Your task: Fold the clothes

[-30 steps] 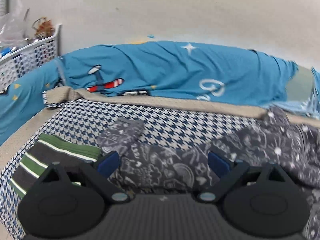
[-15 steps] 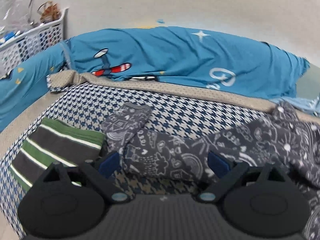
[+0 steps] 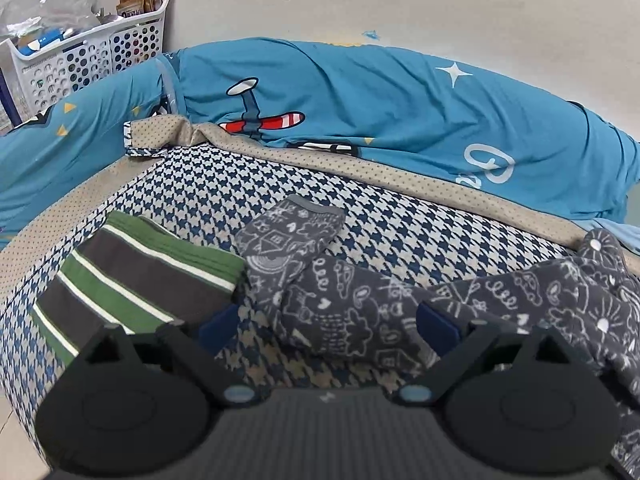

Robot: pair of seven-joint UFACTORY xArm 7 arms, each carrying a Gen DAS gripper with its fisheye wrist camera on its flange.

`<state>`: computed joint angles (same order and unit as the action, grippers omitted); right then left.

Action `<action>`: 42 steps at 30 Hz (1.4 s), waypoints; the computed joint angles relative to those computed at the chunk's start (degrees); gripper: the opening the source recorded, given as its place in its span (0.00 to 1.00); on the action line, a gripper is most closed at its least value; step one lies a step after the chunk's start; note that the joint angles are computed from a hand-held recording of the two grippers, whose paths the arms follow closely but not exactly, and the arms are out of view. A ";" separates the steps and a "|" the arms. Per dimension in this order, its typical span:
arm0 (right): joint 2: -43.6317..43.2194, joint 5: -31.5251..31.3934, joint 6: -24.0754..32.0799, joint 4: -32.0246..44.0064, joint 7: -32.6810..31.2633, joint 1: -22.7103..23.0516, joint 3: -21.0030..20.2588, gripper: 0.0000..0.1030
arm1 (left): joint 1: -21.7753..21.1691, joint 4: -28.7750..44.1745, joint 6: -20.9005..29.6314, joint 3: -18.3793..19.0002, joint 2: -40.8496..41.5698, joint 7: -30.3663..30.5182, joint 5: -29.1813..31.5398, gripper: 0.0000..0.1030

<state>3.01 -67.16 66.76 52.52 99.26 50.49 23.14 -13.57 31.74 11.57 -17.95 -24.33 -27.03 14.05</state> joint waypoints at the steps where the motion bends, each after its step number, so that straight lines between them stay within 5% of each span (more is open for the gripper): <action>1: 0.53 0.35 -0.17 0.43 -0.66 -0.30 -0.28 0.44 | 0.04 0.03 0.07 -0.11 -0.01 -0.07 0.08 0.93; 8: 1.89 0.20 -1.51 0.63 -0.74 -1.24 -2.08 0.43 | 0.05 0.07 0.34 -0.94 0.12 -0.44 1.12 0.94; 11: 0.38 0.18 -3.48 -1.20 2.14 -2.27 -2.39 0.22 | -0.19 0.02 0.39 -1.13 0.15 -0.33 1.50 0.94; 14: -2.23 -0.45 -6.09 -3.80 6.48 -3.48 -2.25 0.14 | -0.67 -0.04 0.39 -0.94 0.18 0.06 1.54 0.94; 25: -24.26 -3.31 -25.79 -18.53 18.42 -9.96 0.12 0.12 | -0.97 -0.33 0.50 -0.39 -0.07 1.32 1.43 0.95; 34: -34.24 3.21 -30.82 -21.17 8.81 -10.19 4.70 0.12 | -1.17 -2.59 -1.04 1.35 -2.19 3.53 0.44 0.95; 42: -35.05 6.42 -37.55 -19.53 3.76 -12.19 10.40 0.12 | -9.48 -7.89 -5.44 7.83 -7.03 13.34 -6.27 1.00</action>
